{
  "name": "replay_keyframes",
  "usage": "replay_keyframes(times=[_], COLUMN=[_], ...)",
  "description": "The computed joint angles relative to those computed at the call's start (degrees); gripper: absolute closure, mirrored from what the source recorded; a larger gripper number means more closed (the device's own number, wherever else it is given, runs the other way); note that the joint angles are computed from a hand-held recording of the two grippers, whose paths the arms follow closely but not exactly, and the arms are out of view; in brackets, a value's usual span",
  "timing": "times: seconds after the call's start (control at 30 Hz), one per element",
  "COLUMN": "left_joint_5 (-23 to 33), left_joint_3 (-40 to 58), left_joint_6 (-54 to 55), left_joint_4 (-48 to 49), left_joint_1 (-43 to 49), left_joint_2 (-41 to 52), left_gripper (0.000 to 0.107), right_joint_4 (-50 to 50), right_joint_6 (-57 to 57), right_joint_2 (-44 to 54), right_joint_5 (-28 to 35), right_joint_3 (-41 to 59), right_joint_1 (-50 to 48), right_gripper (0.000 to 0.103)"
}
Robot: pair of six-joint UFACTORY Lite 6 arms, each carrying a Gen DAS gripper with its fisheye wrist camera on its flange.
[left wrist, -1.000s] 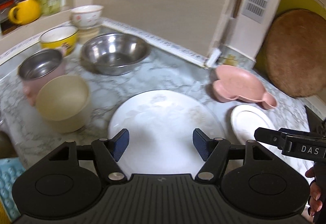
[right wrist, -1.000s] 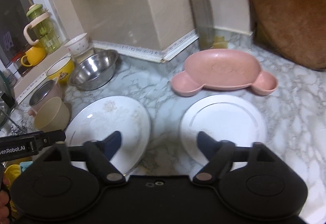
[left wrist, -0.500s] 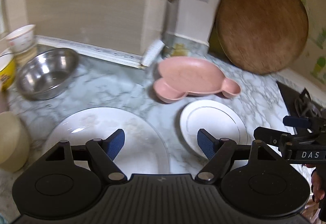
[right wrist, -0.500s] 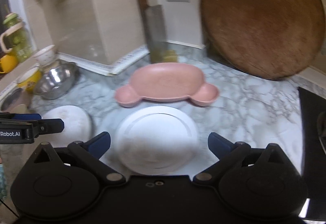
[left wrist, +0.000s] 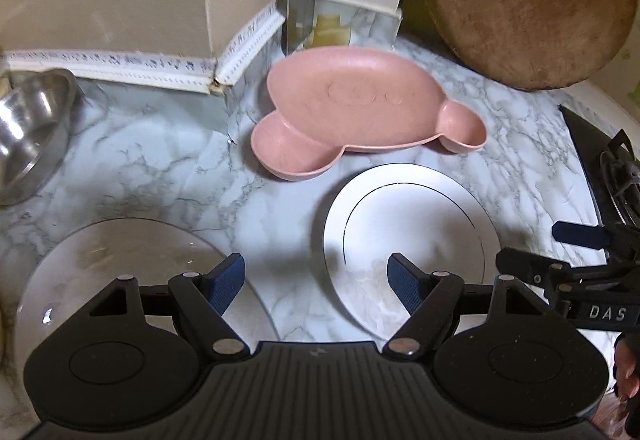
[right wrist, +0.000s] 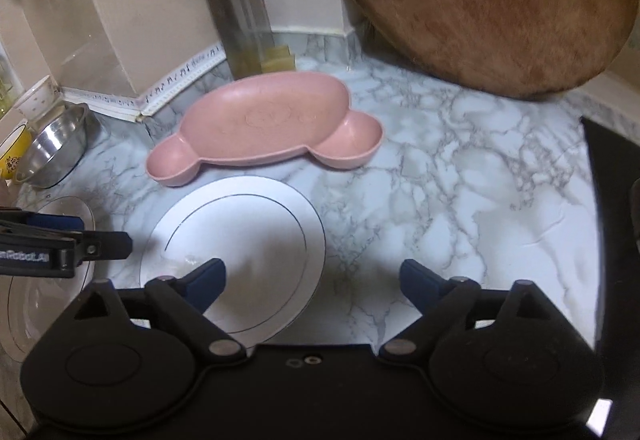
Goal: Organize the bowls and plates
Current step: 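Move the left tool to the small gold-rimmed white plate and grasp its rim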
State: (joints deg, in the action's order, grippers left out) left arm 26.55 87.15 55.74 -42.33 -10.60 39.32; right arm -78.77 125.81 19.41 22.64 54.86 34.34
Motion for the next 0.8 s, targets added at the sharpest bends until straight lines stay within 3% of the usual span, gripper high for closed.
replay_keyframes(times=[0.33, 0.47, 0.6, 0.8], left_joint_5=[1.2, 4.0, 5.7, 7.6], left_joint_3=[8.6, 13.0, 16.2, 18.2], left_joint_6=[-7.1, -10.9, -13.9, -15.9], left_joint_4=[5.9, 8.7, 10.3, 10.5], left_joint_1=[-3.5, -3.7, -3.3, -2.8], left_joint_2=[6.8, 10.1, 12.6, 14.3], left_gripper=[0.030, 0.045, 0.054, 0.054], right_joint_4=[-1.8, -3.7, -5.7, -15.8], right_joint_6=[0.3, 1.8, 3.7, 13.7], right_joint_2=[4.9, 5.4, 6.1, 6.7], right_joint_5=[-10.9, -13.8, -16.3, -18.6], right_joint_3=[3.2, 3.5, 3.9, 3.8], right_joint_1=[-7.7, -9.9, -11.2, -12.2], right_gripper=[0.034, 0.043, 0.054, 0.062])
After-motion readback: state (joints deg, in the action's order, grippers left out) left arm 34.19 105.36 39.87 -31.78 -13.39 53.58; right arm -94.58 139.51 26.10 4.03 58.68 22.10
